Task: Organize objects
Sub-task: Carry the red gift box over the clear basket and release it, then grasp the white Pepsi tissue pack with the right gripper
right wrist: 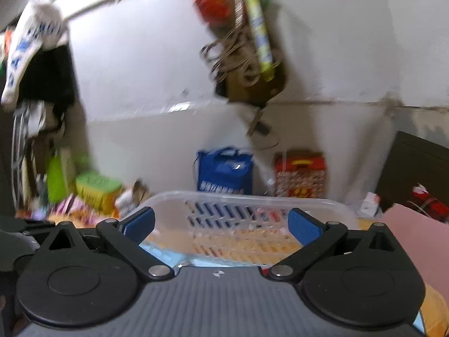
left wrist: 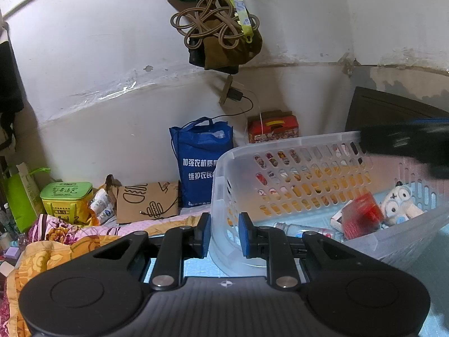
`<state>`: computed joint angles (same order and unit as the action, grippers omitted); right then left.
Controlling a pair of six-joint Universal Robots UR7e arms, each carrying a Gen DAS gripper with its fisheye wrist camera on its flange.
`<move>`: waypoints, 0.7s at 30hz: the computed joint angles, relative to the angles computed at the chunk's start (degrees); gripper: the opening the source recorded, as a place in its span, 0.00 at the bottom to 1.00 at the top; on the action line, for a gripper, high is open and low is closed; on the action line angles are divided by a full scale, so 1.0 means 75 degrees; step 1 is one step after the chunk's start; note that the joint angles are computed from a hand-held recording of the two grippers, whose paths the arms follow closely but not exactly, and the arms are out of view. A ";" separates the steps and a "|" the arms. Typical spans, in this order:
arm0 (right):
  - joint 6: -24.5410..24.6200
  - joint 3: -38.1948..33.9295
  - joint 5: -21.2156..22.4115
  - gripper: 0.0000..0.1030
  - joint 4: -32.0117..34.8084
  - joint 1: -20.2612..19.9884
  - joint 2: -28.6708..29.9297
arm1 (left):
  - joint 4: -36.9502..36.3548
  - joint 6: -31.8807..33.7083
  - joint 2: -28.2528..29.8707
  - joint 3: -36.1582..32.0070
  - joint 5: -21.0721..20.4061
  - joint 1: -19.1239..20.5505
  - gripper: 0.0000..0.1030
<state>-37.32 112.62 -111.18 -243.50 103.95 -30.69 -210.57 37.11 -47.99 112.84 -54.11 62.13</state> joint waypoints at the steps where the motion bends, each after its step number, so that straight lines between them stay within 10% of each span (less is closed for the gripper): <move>1: 0.0027 0.0108 -0.0054 1.00 -0.0349 0.0007 0.0037 | -0.0001 0.0001 0.0001 0.0002 -0.0006 0.0002 0.24; 9: 0.0271 0.1582 0.0219 1.00 -0.2607 -0.0294 0.0432 | 0.0053 0.0008 -0.0034 -0.0005 -0.0067 0.0033 0.24; 21: 0.0811 0.1323 -0.0349 1.00 -0.2127 -0.0267 0.1470 | -0.0075 0.0095 -0.0033 0.0071 -0.0005 0.0008 0.24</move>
<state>-31.24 122.54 -113.80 -259.46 101.94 -19.66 -211.14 37.82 -48.24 113.37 -54.15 62.19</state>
